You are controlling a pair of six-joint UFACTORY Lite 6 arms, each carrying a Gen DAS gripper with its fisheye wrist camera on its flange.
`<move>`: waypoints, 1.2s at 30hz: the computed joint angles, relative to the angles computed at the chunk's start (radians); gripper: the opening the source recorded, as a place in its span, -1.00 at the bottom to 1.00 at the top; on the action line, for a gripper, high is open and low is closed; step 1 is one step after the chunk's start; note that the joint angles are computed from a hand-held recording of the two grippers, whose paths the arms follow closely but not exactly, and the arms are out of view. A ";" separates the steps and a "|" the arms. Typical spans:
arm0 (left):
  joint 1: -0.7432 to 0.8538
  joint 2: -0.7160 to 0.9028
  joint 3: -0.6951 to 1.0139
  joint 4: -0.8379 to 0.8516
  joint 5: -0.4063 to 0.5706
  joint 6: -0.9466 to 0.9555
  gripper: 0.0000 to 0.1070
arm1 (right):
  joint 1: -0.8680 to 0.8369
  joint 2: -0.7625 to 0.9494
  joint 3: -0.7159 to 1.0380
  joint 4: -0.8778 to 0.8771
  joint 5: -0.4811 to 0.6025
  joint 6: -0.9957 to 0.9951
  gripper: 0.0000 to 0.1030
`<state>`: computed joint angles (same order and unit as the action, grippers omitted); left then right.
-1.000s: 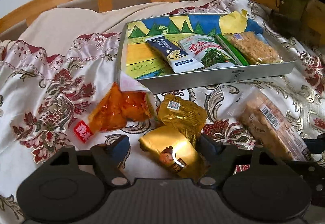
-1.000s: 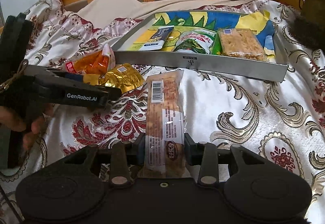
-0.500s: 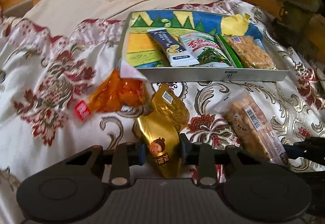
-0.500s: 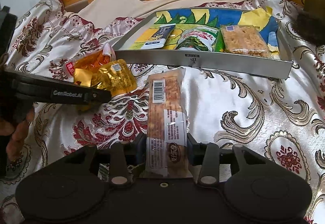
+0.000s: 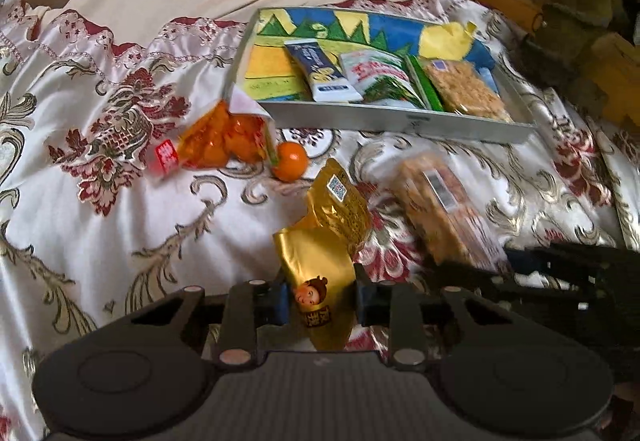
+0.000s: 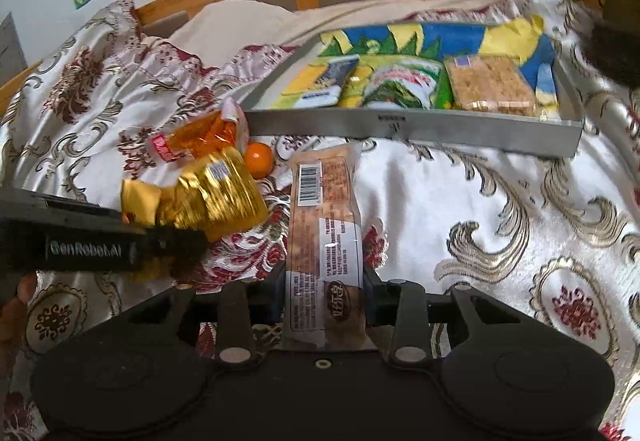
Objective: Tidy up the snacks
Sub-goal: 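Close left tool on gold wrapped candy while right tool grasps clear nut-bar pack, then carry gold candy toward tray with left tool while right tool carries nut bar there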
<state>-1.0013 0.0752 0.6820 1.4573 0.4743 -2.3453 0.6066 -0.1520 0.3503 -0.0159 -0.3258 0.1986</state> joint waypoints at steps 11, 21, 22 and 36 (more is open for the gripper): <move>-0.106 -0.086 -0.020 -0.105 0.099 -0.024 -0.41 | 0.051 -0.153 -0.074 0.310 -0.012 -0.364 -0.26; -0.166 -0.073 0.026 -0.001 0.285 -0.112 -0.41 | 0.165 -0.155 -0.114 0.639 -0.242 -0.737 -0.27; -0.160 -0.068 0.033 0.009 0.293 -0.120 -0.41 | 0.165 -0.148 -0.114 0.634 -0.265 -0.737 -0.27; 0.112 0.051 0.207 0.304 0.234 -0.227 -0.41 | 0.032 0.029 0.032 0.466 -0.542 -0.633 -0.26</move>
<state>-0.8890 0.1264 0.8892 1.7617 0.7087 -2.5728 0.6382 -0.1233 0.3823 0.4502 -0.8674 -0.4348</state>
